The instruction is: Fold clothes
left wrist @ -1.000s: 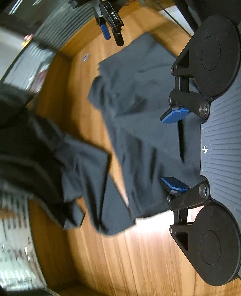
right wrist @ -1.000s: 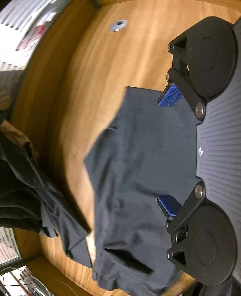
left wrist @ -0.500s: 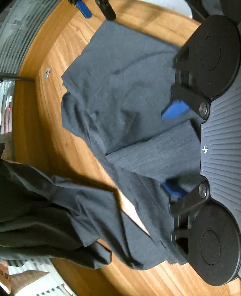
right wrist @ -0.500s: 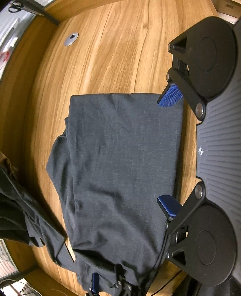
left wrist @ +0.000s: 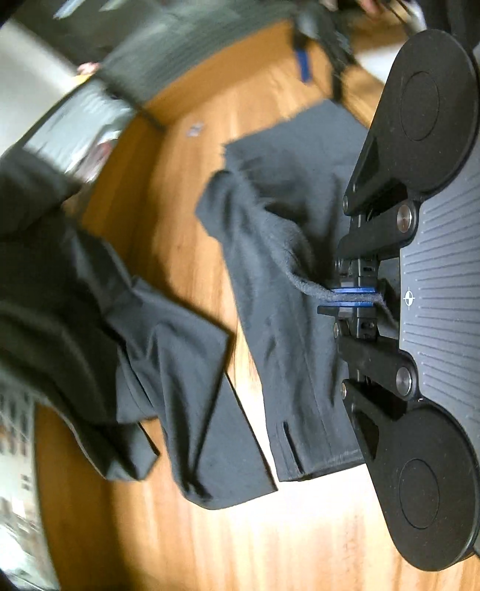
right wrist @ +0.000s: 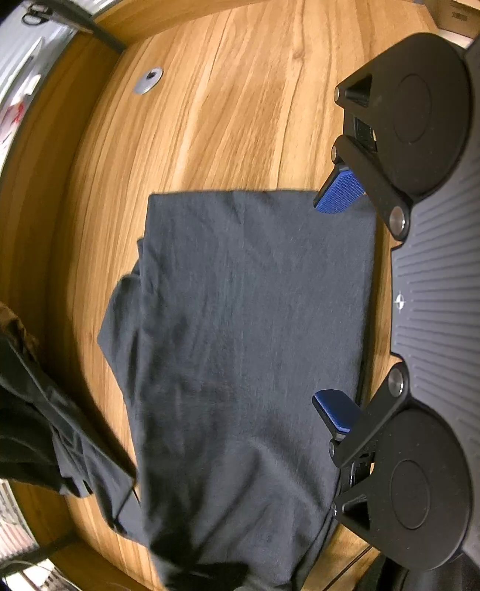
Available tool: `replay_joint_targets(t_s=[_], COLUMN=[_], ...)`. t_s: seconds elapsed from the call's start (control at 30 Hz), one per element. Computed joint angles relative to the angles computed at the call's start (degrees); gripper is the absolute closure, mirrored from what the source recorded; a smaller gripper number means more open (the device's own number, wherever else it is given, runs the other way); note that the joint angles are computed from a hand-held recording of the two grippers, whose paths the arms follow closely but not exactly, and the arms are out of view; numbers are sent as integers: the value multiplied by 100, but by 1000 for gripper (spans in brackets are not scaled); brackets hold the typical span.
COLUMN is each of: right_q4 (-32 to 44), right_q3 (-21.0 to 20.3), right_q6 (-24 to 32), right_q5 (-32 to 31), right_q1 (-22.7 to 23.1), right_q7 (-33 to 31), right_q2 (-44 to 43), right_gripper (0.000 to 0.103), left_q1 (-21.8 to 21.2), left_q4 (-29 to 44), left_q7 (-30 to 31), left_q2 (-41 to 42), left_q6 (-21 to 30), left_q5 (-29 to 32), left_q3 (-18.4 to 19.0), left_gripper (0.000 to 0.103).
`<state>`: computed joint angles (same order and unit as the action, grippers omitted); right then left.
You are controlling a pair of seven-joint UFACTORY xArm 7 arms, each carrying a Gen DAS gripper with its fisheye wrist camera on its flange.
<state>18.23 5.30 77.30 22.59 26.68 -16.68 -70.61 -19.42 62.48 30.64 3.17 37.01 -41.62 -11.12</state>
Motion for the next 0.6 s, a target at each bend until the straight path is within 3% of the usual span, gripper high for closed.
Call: replay_joint_targets(t_s=[0.13, 0.23, 0.3, 0.4, 0.5, 0.57, 0.6], right_q4=[-20, -56, -97, -139, -64, 16, 47], right_q3=[70, 104, 106, 118, 89, 146, 191], right_q6=[-14, 51, 131, 222, 264, 298, 303], right_q5=[138, 210, 246, 334, 450, 505, 530], right_q1=[186, 283, 305, 354, 500, 590, 621], right_q7=[-33, -9, 50, 133, 8, -75, -95], right_q2=[-47, -139, -260, -466, -488, -466, -449], right_gripper=[1, 1, 1, 1, 1, 1, 1], left_q1=[308, 445, 391, 490, 564, 591, 615], left_q4=[766, 1065, 1125, 1230, 996, 843, 708], left_q7=[-620, -1057, -1347, -1448, -1434, -1417, -1337], left_q2=[352, 601, 769, 1078, 966, 890, 759], left_q6=[1208, 1432, 1168, 1155, 941, 802, 739], left_q5=[-112, 31, 575, 725, 685, 646, 591], left_q3=[186, 212, 212, 150, 85, 66, 53], left_gripper=[97, 97, 96, 95, 79, 60, 57])
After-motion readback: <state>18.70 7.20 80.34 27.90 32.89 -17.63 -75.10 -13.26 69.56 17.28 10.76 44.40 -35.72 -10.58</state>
